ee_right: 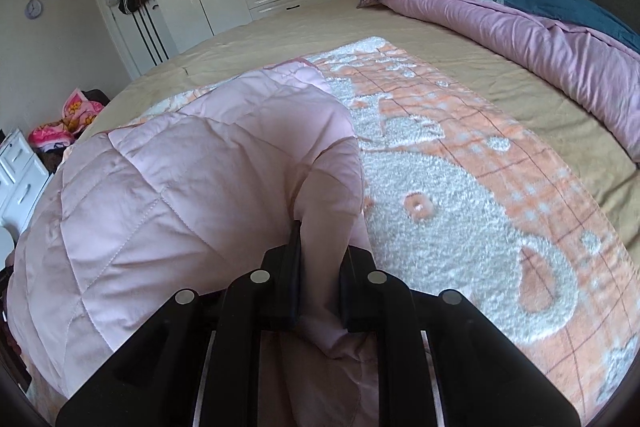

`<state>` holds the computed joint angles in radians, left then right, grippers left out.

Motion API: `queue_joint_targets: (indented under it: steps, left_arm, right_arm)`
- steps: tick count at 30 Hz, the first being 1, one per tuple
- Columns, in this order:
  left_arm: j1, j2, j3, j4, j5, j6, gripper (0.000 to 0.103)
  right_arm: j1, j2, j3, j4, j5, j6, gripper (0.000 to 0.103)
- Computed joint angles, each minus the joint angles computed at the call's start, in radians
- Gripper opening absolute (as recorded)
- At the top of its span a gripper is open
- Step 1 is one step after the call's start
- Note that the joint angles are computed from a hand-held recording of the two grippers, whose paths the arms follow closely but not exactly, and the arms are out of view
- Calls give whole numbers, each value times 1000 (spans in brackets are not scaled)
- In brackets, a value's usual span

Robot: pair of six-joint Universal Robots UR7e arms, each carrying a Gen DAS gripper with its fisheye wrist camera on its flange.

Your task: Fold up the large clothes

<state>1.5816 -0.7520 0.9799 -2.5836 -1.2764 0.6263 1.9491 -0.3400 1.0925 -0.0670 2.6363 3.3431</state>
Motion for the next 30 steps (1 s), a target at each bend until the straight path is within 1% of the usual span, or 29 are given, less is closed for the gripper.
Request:
queue_joint_targets:
  steps: [2,4,6,7,8,10,11,12,13,14,15,16,18,19,21,22,23,25,27,30]
  left_arm:
    - [-1,-1,4,0,3,0,19]
    - [-2,-4,8,4,7,0,19]
    - [-3,-10,9,16,7,-6,21]
    - [-3,-14,14,17,7,-7,22]
    - [-4,-22,24,13,9,-6,24]
    - [-5,-31,40,1,12,-5,28]
    - [-7,-39,51,-6,16,-4,33]
    - [-9,-50,65,-10,15,-6,40]
    - [-9,-55,70,-9,14,-7,45]
    - [-10,-65,82,-14,14,-5,54]
    - [-11,-75,93,-19,9,-2,62]
    - [-12,-88,107,-22,3,2,65]
    - [-13,-109,131,-28,-6,7,70]
    - [-14,-119,139,-20,-11,6,72]
    - [-18,-137,155,-11,-13,0,75]
    - [-20,-143,161,-11,-15,-3,75]
    - [-21,-152,170,-12,-22,-10,80]
    - [-24,-170,189,-10,-32,-16,85]
    - [-28,-186,210,-19,-31,-18,92]
    - [-34,-220,248,-22,-45,-26,94]
  right_arm:
    - [3,-1,8,-4,3,8,14]
    - [9,-3,9,17,6,28,14]
    - [18,-11,22,11,16,8,15]
    - [24,-4,11,42,29,9,16]
    - [31,0,5,58,41,8,19]
    - [44,-8,25,42,56,-2,23]
    - [50,-11,34,36,63,3,31]
    - [57,-10,34,42,78,14,43]
    - [63,-8,34,50,90,25,47]
    - [68,-10,41,48,97,32,53]
    - [71,-16,51,42,100,35,58]
    - [73,-19,58,43,99,44,60]
    - [81,-30,77,42,95,74,73]
    - [85,-36,85,30,94,75,75]
    - [96,-48,105,3,85,73,87]
    - [99,-52,111,-4,84,71,89]
    - [106,-54,115,-11,86,68,91]
    - [118,-55,116,-14,94,61,96]
    - [128,-54,115,-17,108,54,98]
    - [146,-56,119,-27,119,40,98]
